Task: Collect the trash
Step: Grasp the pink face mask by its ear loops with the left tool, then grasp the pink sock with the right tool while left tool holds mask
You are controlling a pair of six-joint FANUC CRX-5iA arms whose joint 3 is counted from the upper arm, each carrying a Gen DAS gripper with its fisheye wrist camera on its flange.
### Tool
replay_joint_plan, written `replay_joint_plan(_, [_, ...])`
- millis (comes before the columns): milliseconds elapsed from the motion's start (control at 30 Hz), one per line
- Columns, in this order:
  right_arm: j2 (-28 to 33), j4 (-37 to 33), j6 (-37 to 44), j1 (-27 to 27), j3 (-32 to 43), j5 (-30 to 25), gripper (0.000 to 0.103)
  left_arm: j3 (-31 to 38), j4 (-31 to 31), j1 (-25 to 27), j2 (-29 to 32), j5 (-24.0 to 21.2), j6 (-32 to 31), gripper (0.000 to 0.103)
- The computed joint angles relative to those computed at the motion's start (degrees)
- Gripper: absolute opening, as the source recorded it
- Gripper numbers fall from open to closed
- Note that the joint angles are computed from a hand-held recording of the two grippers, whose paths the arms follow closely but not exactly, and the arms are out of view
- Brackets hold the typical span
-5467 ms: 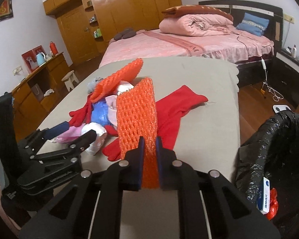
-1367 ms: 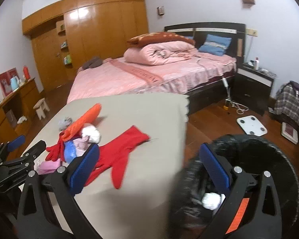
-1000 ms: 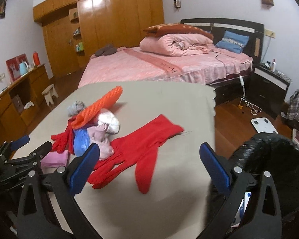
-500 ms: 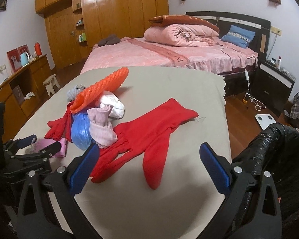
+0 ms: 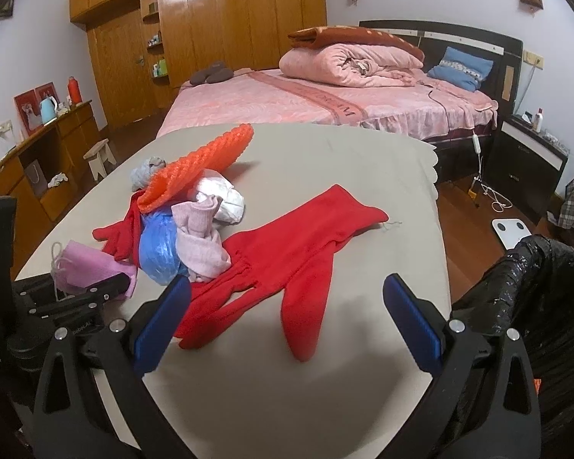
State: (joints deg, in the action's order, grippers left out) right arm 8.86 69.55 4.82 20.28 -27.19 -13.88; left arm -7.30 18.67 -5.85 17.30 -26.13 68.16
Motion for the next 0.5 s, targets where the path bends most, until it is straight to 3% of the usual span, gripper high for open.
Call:
replay_joint_plan(100, [-0.2, 2.0, -1.5, -0.2, -0.2, 0.3, 0.098, -3.0, 5.7, 0.5, -1.3, 2.5, -4.0, 0.012])
replay_joint_plan(267, [-0.1, 3.8, -3.2, -0.7, 0.1, 1.5, 0.097, -8.6, 13.8, 0.6, -5.1, 6.8, -9.2, 0.010])
replay_joint_plan(500, [1.9, -0.7, 0.8, 0.5, 2.7, 2.1, 0.097, -11.4, 19.2, 0.7, -8.0, 10.8, -13.5, 0.010])
